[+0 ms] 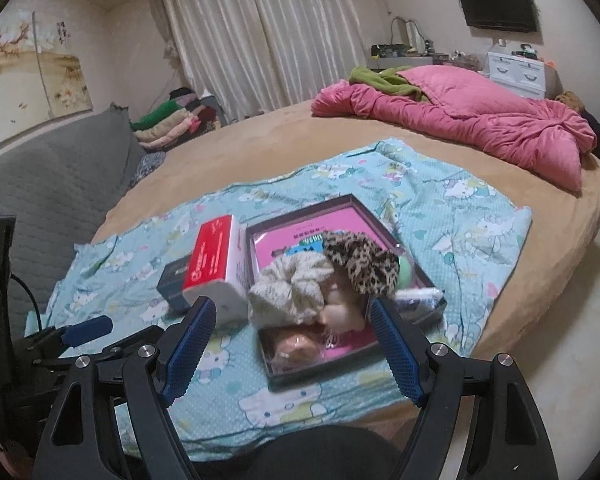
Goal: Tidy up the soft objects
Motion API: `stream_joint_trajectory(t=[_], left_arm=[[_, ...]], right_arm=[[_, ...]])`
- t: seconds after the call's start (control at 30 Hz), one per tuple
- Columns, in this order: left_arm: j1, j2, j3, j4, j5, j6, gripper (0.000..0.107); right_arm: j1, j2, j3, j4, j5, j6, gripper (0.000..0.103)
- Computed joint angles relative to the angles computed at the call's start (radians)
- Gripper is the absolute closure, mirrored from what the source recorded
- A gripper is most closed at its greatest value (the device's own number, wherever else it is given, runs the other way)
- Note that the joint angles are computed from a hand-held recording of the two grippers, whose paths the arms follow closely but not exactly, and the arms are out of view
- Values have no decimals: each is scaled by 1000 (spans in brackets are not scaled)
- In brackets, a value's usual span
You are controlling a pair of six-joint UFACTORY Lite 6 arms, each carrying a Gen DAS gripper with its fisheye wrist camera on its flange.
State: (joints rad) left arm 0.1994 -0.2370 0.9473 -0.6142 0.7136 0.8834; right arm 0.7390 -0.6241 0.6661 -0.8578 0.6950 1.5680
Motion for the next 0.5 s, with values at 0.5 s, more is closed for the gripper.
stream_joint_trajectory(t=[0.5], left_arm=[[72, -120, -163, 11, -18, 20, 22]], right_arm=[[198, -13, -97, -41, 117, 107, 22]])
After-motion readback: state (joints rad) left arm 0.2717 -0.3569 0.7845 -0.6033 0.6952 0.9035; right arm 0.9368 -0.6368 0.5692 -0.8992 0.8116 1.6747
